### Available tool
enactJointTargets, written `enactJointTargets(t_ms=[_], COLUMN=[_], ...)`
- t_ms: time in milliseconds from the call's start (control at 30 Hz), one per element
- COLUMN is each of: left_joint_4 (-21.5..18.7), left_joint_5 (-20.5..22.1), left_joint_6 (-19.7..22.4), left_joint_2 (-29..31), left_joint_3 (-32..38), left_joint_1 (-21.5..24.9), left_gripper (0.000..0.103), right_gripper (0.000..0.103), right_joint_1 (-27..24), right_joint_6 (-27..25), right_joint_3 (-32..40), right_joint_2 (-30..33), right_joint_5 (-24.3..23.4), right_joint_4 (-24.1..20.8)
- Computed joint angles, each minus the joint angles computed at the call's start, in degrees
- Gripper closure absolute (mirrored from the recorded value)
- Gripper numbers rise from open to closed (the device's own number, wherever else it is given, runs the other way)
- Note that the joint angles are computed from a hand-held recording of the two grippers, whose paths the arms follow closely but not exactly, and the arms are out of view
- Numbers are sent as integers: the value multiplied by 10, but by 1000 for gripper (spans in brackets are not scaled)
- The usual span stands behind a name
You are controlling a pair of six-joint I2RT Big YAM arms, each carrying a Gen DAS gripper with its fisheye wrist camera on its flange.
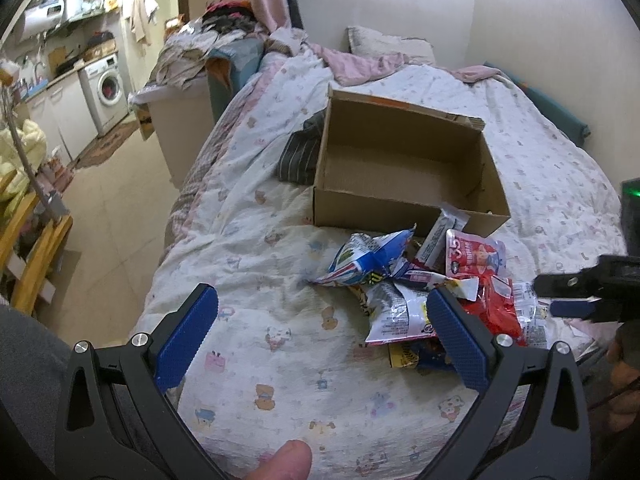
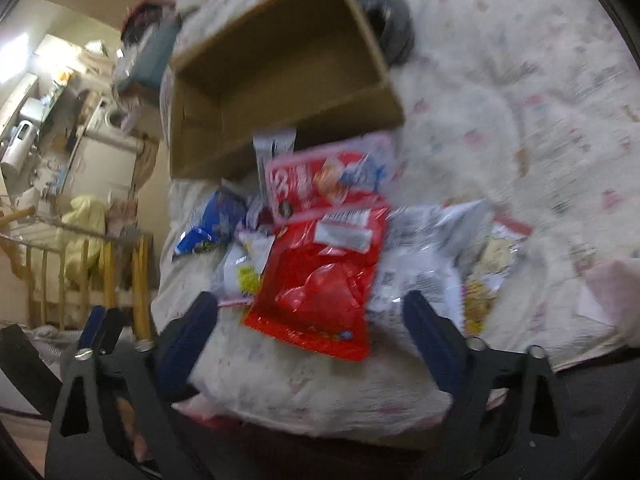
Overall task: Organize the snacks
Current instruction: 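Grasp the red chip bag with the right gripper, then lift the red chip bag with the right gripper while the left gripper grasps the blue-white bag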
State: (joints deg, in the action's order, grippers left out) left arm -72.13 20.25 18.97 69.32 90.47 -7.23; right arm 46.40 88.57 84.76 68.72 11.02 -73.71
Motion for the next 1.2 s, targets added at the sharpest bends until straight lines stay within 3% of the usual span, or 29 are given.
enactJointTargets(t_ms=[67,200,433,500,600,700,933,1200], left_joint_4=[-10,-19,-51,-55,-70,-108,-178,-224], left_joint_5=[1,-3,-19,-24,-36,-52,-83,-72], left_joint_6=[-4,-5,7,10,10,9,3,-15], left_joint_2=[5,12,29,32,46,78,162,222], left_joint_3=[6,13,22,24,40,78,167,237], left_joint_1=[2,6,4,3,-2,-13,-33,-68], left_gripper=[0,0,0,0,0,0,0,0], right_gripper=[20,20,15,22,40,50,55,55], right_joint_1=[-12,-32,-48,-49,-46,-33,-18,-29], right_joint_6=[-22,-71,-100,-109,-122,-136,-118,-135], right_joint_3=[12,65,82,86,71,51,6,21], right_joint_2=[19,91,133,136,120,100,22,-8], right_joint_5=[-25,-63,-67,-61,-63,-55,-24,50], right_joint_4=[-8,-89,-86,-86,-73,-54,-20,-18])
